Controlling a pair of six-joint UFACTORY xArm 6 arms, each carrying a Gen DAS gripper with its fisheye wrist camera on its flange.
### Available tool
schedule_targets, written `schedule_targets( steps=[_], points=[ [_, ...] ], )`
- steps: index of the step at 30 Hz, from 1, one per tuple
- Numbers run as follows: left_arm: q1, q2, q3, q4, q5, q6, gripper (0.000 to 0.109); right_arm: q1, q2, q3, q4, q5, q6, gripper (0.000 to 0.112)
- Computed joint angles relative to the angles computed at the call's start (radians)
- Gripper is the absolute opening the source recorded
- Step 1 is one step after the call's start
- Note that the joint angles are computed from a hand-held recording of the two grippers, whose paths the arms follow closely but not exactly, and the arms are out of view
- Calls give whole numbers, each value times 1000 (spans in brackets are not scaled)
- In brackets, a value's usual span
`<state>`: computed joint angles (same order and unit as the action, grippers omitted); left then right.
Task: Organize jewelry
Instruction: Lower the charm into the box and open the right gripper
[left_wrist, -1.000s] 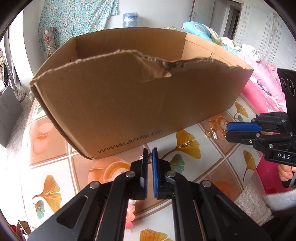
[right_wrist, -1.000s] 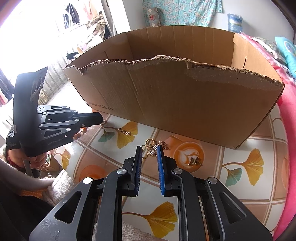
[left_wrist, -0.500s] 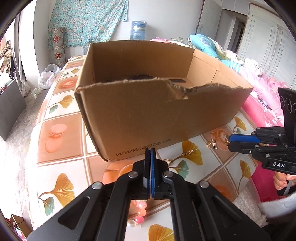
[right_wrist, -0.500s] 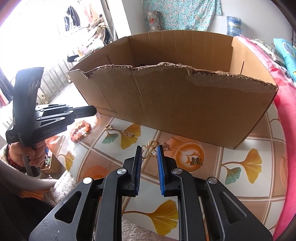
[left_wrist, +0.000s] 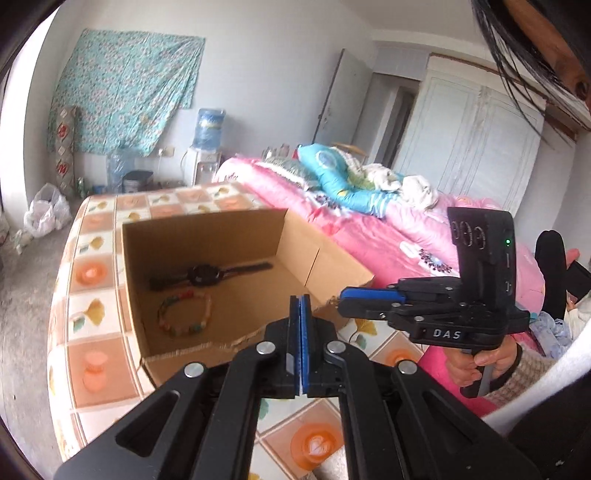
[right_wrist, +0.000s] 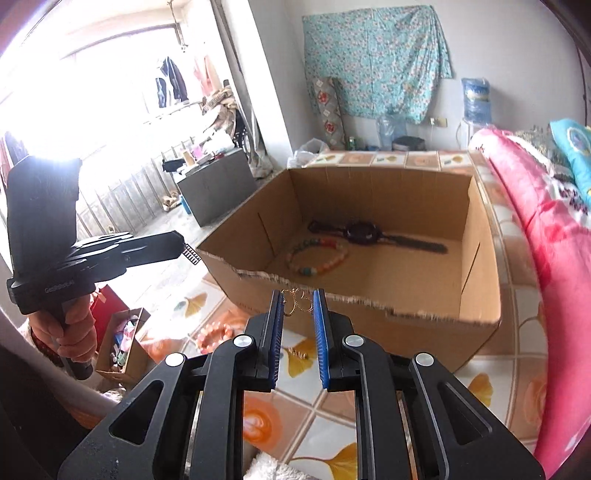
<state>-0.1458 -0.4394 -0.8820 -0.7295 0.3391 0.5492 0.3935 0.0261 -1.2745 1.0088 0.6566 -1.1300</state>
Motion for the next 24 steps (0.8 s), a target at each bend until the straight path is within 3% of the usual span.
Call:
schedule_targets(
  steps=[4, 8, 11, 16, 19, 24],
  points=[
    [10, 167, -159, 66, 7, 0, 0, -1, 153, -207, -134, 45, 121, 15],
    [80, 434, -451, 230, 249, -234, 0, -5, 384, -526, -396, 200, 395, 15],
    [123, 609, -656, 196, 427, -317, 0, -9, 570, -804, -528, 344, 554, 15],
    [148, 803, -886, 264, 591, -471, 1, -16, 811, -1186, -608, 536, 680, 15],
    [154, 871, -991, 284, 704, -513, 1, -22, 855, -1256, -616, 563, 705, 21],
    [156, 861, -975, 280, 690, -526, 17, -31, 729, -1043, -591, 444, 673, 22]
  ],
)
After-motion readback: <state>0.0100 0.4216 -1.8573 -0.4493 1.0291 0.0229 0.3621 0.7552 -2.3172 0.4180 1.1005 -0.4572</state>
